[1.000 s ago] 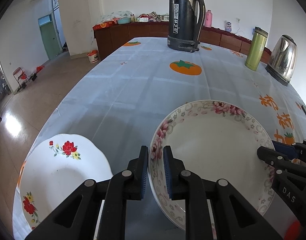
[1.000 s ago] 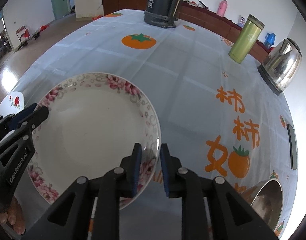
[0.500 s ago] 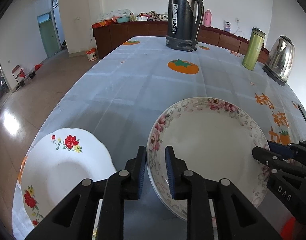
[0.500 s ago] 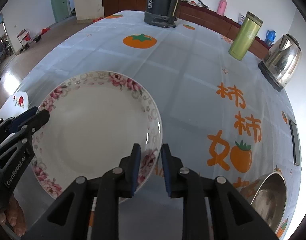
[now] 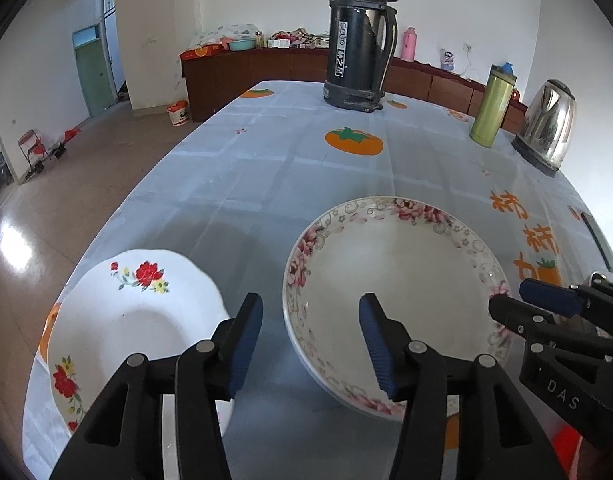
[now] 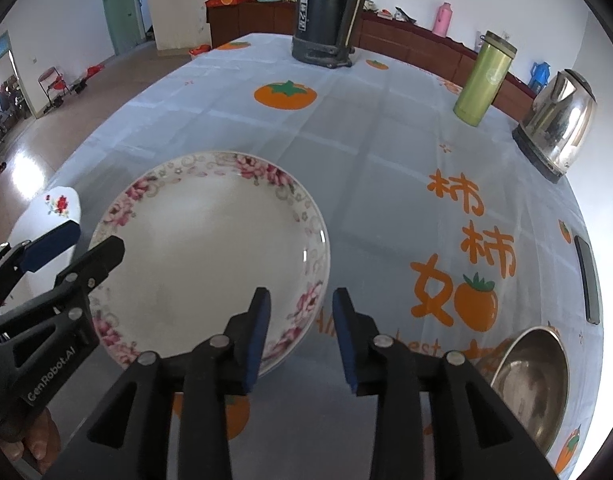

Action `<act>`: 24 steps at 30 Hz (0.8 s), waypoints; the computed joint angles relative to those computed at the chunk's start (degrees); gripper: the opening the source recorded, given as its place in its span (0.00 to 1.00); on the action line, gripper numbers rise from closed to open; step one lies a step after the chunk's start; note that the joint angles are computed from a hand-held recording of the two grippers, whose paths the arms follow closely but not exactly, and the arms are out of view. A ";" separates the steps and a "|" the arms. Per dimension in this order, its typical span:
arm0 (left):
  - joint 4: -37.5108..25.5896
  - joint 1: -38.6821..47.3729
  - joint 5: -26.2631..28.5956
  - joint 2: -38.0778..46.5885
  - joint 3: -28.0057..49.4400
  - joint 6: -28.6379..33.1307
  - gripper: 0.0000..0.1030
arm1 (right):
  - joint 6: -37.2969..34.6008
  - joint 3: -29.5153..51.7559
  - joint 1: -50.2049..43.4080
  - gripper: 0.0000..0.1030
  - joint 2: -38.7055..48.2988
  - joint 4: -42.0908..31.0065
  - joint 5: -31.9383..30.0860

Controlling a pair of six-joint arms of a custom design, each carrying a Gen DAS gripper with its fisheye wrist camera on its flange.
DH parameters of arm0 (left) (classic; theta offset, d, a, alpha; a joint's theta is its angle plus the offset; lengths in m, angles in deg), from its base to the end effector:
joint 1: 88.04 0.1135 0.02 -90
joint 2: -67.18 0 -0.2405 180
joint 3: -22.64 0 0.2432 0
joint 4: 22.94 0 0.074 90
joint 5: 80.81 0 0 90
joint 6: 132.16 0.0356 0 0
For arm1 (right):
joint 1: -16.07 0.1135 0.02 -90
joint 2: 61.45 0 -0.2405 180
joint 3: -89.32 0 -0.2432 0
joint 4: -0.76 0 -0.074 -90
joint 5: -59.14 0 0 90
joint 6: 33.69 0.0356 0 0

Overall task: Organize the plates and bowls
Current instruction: 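Lower the pink-floral plate onto the blue-patterned plate and open both grippers, then move both grippers to the white plate with red flowers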

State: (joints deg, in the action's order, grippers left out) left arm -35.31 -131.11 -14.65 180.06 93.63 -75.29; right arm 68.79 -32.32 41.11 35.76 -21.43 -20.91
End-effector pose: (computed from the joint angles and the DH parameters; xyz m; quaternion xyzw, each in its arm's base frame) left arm 0.2705 -0.2331 0.0862 0.0175 0.9332 -0.0306 0.3576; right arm 0.2675 0.1182 0.1041 -0.0840 0.9612 0.0006 0.2629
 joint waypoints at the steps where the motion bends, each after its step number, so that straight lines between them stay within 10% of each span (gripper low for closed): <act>1: 0.02 -0.04 0.04 -0.66 -0.62 -0.31 0.52 | 0.48 -0.77 0.35 0.34 -1.10 0.04 -0.15; 24: 4.82 -7.82 -4.21 -14.48 -18.80 -8.37 0.52 | 13.39 -17.81 16.92 0.48 -21.62 1.10 7.01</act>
